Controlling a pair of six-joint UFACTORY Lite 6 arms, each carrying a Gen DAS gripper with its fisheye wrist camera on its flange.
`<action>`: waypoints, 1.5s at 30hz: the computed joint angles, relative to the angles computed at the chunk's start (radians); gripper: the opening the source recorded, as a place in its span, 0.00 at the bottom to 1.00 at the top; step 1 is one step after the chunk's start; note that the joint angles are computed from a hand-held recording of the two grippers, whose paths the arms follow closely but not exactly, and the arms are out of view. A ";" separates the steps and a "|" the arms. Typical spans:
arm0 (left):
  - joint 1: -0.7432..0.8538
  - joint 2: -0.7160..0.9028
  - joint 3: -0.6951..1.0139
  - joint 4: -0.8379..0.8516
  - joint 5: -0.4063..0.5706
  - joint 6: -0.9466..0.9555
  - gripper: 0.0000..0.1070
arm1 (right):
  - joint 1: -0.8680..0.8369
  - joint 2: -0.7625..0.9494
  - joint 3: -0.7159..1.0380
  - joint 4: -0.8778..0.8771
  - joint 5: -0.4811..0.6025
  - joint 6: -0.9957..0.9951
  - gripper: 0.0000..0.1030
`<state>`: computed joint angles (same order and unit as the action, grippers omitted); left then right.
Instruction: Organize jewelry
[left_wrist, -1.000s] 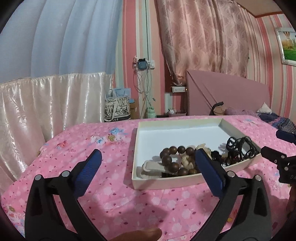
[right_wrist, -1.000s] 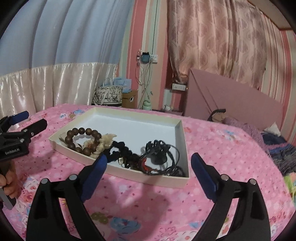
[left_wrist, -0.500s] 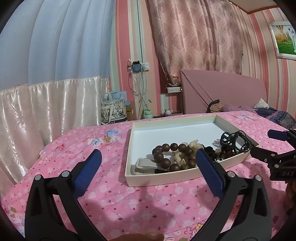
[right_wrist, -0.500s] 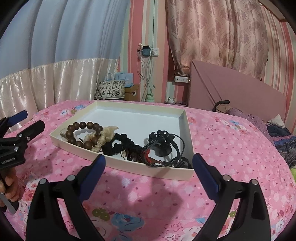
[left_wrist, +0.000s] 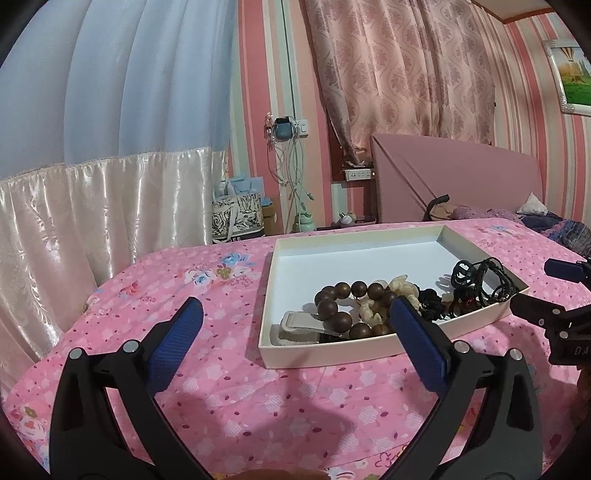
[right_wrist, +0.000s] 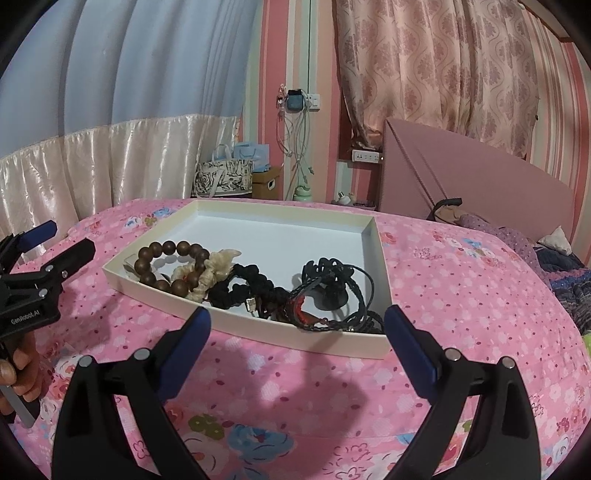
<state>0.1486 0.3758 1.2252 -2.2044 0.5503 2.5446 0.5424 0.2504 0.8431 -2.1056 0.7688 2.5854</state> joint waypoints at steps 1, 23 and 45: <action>0.000 0.000 0.001 -0.004 -0.003 0.001 0.94 | 0.000 0.003 0.004 0.003 0.000 -0.005 0.92; 0.000 0.023 0.028 -0.005 -0.006 -0.003 0.94 | 0.003 0.012 -0.003 -0.005 0.011 0.003 0.92; 0.005 0.022 0.034 0.010 -0.006 -0.029 0.94 | 0.001 -0.003 -0.017 -0.002 0.001 0.007 0.92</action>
<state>0.1539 0.3983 1.2588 -2.1939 0.5447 2.5159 0.5431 0.2475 0.8263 -2.1075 0.7697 2.5928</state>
